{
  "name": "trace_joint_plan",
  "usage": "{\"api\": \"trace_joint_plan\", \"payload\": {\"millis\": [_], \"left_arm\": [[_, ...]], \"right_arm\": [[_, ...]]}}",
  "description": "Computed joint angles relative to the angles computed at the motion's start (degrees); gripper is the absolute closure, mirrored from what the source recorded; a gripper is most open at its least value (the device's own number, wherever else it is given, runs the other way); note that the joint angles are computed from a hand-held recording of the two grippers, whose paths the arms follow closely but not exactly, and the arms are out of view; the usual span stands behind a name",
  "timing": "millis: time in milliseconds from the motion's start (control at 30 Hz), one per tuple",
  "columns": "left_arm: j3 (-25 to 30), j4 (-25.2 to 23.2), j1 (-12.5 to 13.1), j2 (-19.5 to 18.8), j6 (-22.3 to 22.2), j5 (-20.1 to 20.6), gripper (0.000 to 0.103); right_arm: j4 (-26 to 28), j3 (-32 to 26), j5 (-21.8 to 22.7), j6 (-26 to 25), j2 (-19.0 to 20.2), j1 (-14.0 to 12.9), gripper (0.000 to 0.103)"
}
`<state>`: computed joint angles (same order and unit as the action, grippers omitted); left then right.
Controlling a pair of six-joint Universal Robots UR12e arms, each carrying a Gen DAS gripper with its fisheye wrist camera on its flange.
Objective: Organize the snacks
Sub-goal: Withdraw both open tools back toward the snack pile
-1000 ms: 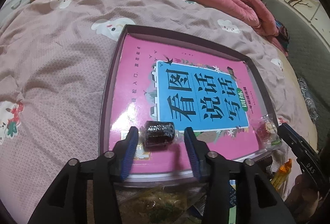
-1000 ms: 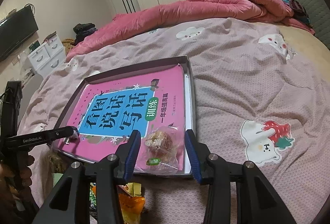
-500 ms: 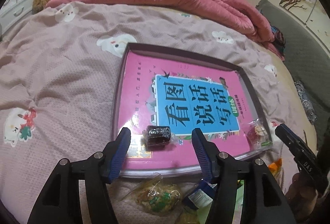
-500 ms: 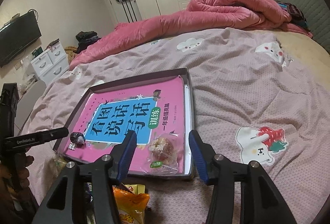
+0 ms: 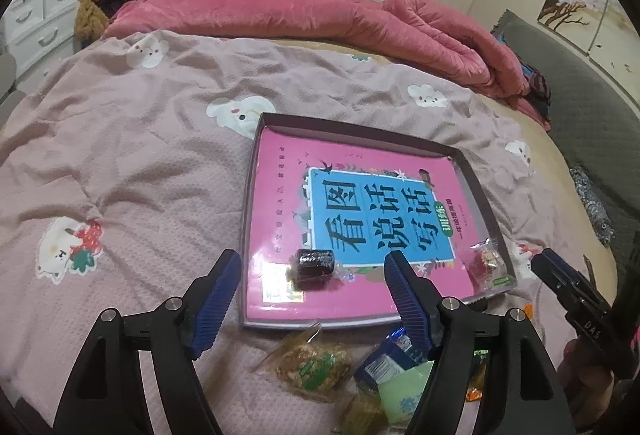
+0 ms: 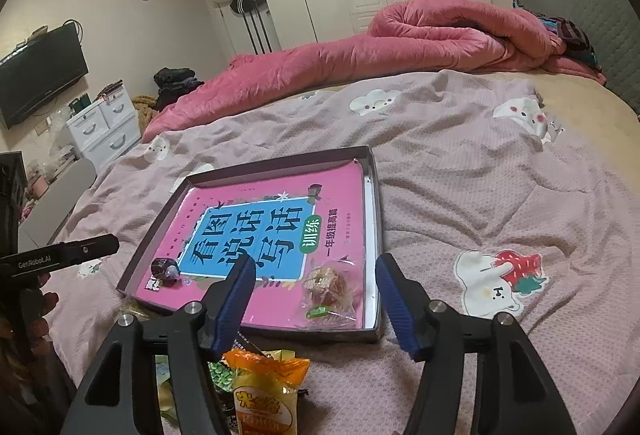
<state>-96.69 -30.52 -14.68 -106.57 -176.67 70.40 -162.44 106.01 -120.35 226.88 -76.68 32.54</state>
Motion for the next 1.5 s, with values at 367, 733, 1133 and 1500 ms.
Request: {"api": "trace_joint_plan", "payload": {"millis": [367, 733, 1133, 1500], "left_arm": [[-1.57, -0.33, 0.83, 1.31, 0.43, 0.49, 0.027], [-2.39, -2.51, 1.76, 2.23, 0.59, -0.57, 0.027], [-4.05, -5.3, 1.96, 3.41, 1.17, -0.48, 0.027], [-4.89, -9.79, 1.96, 3.99, 1.28, -0.6, 0.027]], "right_arm": [[0.2, -0.33, -0.8, -0.21, -0.16, 1.01, 0.036], [1.25, -0.24, -1.42, 1.09, -0.58, 2.02, 0.034], [3.73, -0.59, -1.86, 2.22, -0.63, 3.56, 0.033], [7.07, -1.21, -0.41, 3.21, -0.73, 4.84, 0.033]]}}
